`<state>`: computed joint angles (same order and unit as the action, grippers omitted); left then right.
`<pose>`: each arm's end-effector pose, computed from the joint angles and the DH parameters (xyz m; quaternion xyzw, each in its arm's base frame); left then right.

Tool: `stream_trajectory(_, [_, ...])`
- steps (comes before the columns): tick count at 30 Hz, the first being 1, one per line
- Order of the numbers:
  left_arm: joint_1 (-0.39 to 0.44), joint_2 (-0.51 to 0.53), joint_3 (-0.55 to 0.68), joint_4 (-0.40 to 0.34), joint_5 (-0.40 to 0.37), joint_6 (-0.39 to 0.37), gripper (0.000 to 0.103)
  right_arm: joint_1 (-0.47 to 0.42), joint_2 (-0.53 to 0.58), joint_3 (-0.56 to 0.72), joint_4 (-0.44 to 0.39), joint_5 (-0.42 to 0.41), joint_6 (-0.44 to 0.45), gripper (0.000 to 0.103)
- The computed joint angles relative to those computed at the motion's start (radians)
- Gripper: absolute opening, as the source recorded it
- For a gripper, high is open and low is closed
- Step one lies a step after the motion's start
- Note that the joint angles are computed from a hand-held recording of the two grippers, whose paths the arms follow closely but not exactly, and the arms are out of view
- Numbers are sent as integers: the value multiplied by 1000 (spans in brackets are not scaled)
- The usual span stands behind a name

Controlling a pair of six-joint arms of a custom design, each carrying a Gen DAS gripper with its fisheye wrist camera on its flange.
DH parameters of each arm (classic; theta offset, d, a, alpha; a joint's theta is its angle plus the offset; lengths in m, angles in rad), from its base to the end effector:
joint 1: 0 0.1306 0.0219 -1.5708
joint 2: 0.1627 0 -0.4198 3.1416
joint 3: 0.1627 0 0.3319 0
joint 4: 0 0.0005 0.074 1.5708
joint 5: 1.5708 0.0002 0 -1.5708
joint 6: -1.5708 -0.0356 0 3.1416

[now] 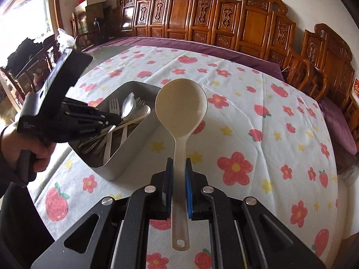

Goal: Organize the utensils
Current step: 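Carry the metal spoon into the tray with the left tool while the right tool holds the cream spoon, then lower the cream plastic spoon into the tray and open the right tool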

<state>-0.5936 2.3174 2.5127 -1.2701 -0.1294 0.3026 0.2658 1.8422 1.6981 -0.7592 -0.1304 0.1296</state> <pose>0.6079 -0.4053 0.3567 0.1246 0.9595 -0.0496 0.2479 0.5725 0.1601 0.3778 -0.2061 0.9203 0.0837 0.3219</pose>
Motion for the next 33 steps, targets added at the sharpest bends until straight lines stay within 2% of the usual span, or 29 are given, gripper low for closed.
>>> stream_trajectory(2, [2, -8, -13, 7, 11, 6, 6, 1, -1, 2, 2, -1, -2, 11])
stream_trajectory(6, [4, -73, -111, 76, 15, 6, 24, 9, 1, 13, 0, -6, -13, 11])
stream_trajectory(10, [10, -164, -240, 152, 1, -1, 37, 33, 17, 47, -9, -11, -34, 11])
stream_trajectory(12, [17, -208, -295, 180, -1, -4, 42, 49, 29, 69, -16, -10, -44, 11])
stream_trajectory(14, [25, -244, -338, 203, -5, -6, 42, 64, 42, 92, -27, -12, -54, 11])
stream_trajectory(16, [34, -287, -389, 236, -13, -1, 60, 80, 60, 124, -42, -13, -66, 11])
stream_trajectory(18, [43, -319, -427, 264, -22, -2, 69, 97, 81, 161, -57, -12, -77, 11])
stream_trajectory(24, [68, -394, -519, 328, -49, -9, 84, 134, 142, 264, -110, -6, -114, 11])
stream_trajectory(33, [97, -449, -595, 377, -54, -5, 86, 161, 282, 444, -202, -22, -219, 11])
